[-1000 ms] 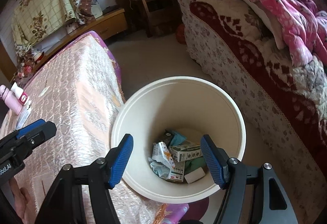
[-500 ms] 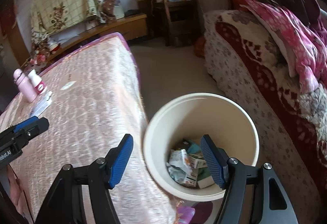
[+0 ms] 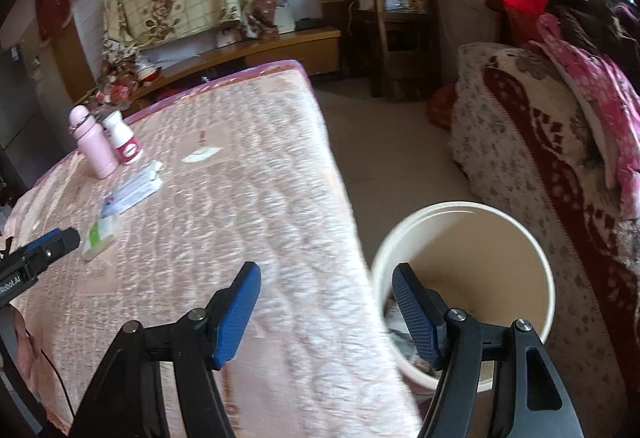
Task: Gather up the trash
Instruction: 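Move both grippers back over the remaining trash on the bed, then grasp the blue-and-white medicine box with the right gripper while the left grasps the green-and-white wrapper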
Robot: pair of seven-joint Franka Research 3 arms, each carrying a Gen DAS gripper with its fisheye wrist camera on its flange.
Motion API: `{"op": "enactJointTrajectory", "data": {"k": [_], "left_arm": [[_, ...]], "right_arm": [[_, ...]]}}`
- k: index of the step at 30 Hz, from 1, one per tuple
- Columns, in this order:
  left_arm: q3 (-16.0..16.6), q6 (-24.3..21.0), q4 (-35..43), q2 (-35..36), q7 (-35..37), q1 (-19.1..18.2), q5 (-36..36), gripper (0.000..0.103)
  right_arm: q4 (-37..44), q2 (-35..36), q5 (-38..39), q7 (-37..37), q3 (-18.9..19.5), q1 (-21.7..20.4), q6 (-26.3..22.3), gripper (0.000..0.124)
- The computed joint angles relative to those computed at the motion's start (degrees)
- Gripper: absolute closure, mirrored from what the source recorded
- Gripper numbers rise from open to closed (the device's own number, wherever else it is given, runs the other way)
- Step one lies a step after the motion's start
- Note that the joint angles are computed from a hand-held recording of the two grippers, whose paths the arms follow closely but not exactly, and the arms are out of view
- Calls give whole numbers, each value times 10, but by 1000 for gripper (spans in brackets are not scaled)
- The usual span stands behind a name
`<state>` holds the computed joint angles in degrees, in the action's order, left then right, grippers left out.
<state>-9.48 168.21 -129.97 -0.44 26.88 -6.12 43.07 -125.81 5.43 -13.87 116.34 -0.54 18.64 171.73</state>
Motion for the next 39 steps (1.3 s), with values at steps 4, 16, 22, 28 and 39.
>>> {"op": "enactJointTrajectory", "data": {"k": [4, 16, 22, 28, 39], "left_arm": [[12, 6, -47, -33, 11, 22, -14, 31], [26, 38, -15, 32, 105, 46, -130, 20], [21, -11, 80, 122, 213, 38, -161, 20], [-1, -17, 97, 148, 330, 57, -231, 36], [22, -9, 34, 72, 374, 62, -299, 68]], "right_arm": [[10, 13, 43, -38, 19, 7, 7, 50], [124, 99, 168, -175, 43, 56, -54, 49], [168, 126, 171, -190, 38, 68, -78, 49], [210, 158, 177, -203, 36, 73, -94, 49], [353, 257, 188, -219, 37, 92, -158, 49]]}}
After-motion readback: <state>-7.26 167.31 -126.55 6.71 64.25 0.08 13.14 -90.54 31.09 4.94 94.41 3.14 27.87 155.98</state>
